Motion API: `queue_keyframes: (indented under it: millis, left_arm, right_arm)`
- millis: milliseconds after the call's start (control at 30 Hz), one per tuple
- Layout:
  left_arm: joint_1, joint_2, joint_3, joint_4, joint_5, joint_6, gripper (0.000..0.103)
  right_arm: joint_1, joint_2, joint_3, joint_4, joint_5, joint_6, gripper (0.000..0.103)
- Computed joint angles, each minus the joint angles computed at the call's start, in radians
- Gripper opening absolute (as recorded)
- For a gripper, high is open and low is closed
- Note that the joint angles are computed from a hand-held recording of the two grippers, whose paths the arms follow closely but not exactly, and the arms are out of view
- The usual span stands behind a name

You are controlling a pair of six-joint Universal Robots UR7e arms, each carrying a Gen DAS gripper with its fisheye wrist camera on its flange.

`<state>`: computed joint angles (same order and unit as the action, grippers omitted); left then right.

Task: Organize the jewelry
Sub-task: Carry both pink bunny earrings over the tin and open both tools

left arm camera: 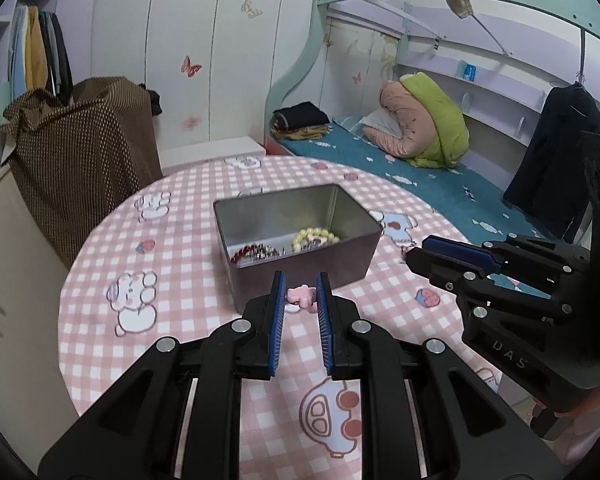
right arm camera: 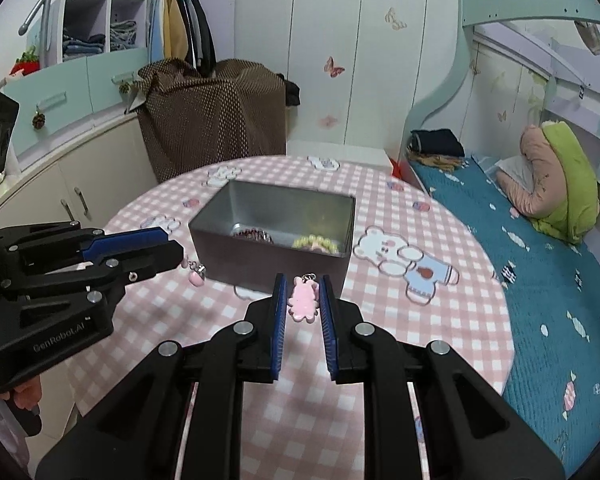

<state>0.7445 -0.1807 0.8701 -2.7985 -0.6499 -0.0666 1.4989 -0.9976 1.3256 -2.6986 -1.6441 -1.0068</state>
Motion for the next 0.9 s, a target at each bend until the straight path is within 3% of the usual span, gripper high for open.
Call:
queue_keyframes:
  millis: [433,900]
  left_arm:
    - [0.016,0.078,-0.194,-0.001,0.003,0.098,0.016]
    - [0.071,0.208,-0.489,0.177,-0.034,0.079,0.016]
  right_arm:
    - [0.017,0.067,-0.114,0.035,0.036,0.011,0.016]
    - [0.032,0.176,-0.272,0.132,0.005,0.027,0.016]
